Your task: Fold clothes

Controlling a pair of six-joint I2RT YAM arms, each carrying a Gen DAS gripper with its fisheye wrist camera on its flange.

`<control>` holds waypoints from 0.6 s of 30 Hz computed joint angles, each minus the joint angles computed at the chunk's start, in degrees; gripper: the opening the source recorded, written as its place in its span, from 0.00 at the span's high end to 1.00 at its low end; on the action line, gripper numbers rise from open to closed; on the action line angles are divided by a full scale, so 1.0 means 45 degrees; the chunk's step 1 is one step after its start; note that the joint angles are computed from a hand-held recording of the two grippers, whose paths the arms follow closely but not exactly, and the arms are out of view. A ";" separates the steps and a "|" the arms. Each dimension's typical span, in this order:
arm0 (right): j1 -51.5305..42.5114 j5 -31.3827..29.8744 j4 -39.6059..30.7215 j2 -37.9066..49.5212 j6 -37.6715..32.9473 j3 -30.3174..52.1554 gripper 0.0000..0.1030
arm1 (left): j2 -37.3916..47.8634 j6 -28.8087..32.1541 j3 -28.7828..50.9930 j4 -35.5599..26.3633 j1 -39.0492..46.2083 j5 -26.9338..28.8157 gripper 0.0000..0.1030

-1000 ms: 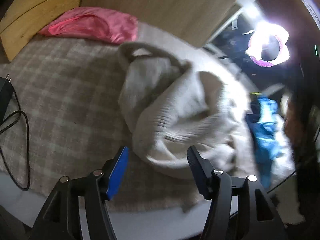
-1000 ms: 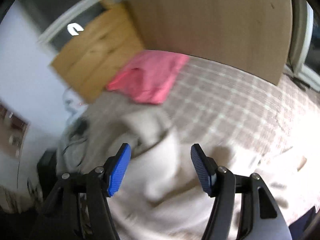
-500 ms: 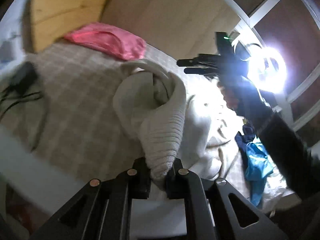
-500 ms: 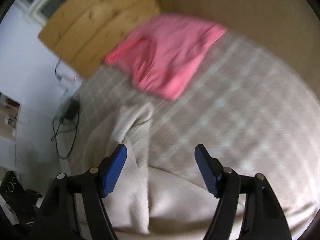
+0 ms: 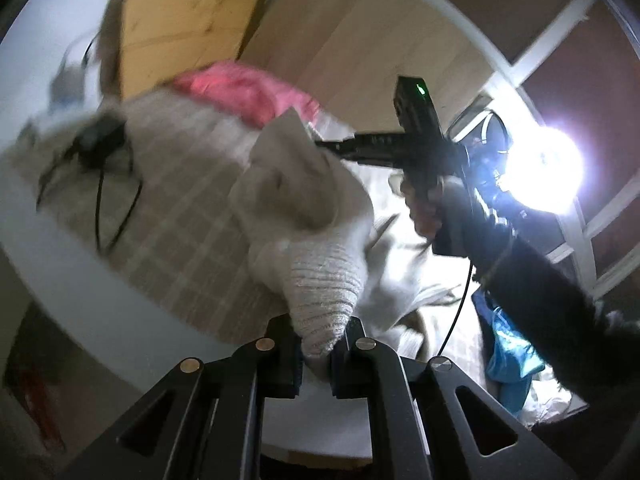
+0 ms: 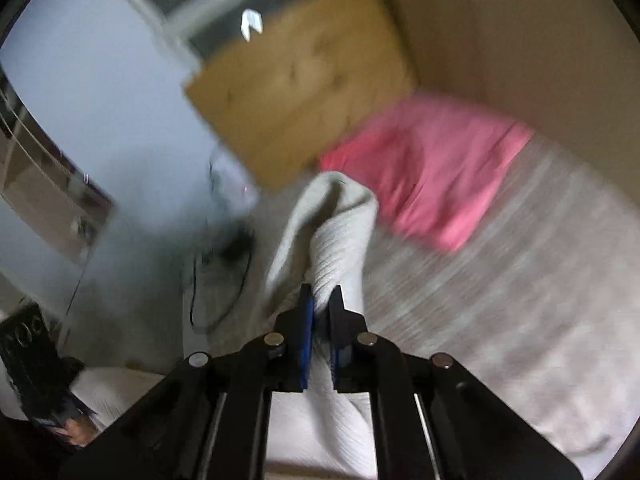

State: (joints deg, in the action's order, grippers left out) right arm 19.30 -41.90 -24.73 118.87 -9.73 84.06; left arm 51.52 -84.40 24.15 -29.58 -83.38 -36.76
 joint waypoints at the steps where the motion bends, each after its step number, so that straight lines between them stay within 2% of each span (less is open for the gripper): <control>1: -0.0478 -0.0031 0.0522 -0.0902 0.0325 -0.0649 0.94 | -0.0097 0.0824 0.0498 -0.0206 0.0379 0.0003 0.93; 5: -0.3656 -0.1271 0.2354 -0.4730 0.1975 -0.2864 0.94 | -0.0011 0.5068 0.3309 -0.1037 0.1983 0.0103 0.93; 10: -0.8578 -0.3643 0.2862 -0.9311 0.3267 -0.3879 0.94 | 0.1135 1.0236 0.7455 -0.1707 0.3691 0.0289 0.93; 16: -1.3431 -0.6666 0.2459 -1.3531 0.3732 -0.4049 0.94 | 0.2048 1.4606 1.1221 -0.1335 0.4346 0.0420 0.93; 18: -1.4430 -0.6984 0.2696 -1.4493 0.3949 -0.4157 0.97 | 0.2170 1.5580 1.2001 -0.1189 0.4255 0.0360 0.93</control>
State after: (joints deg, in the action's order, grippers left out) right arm -45.63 -73.33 -12.60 53.65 8.04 65.35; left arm 61.29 -14.29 78.16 -34.93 -64.23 -35.14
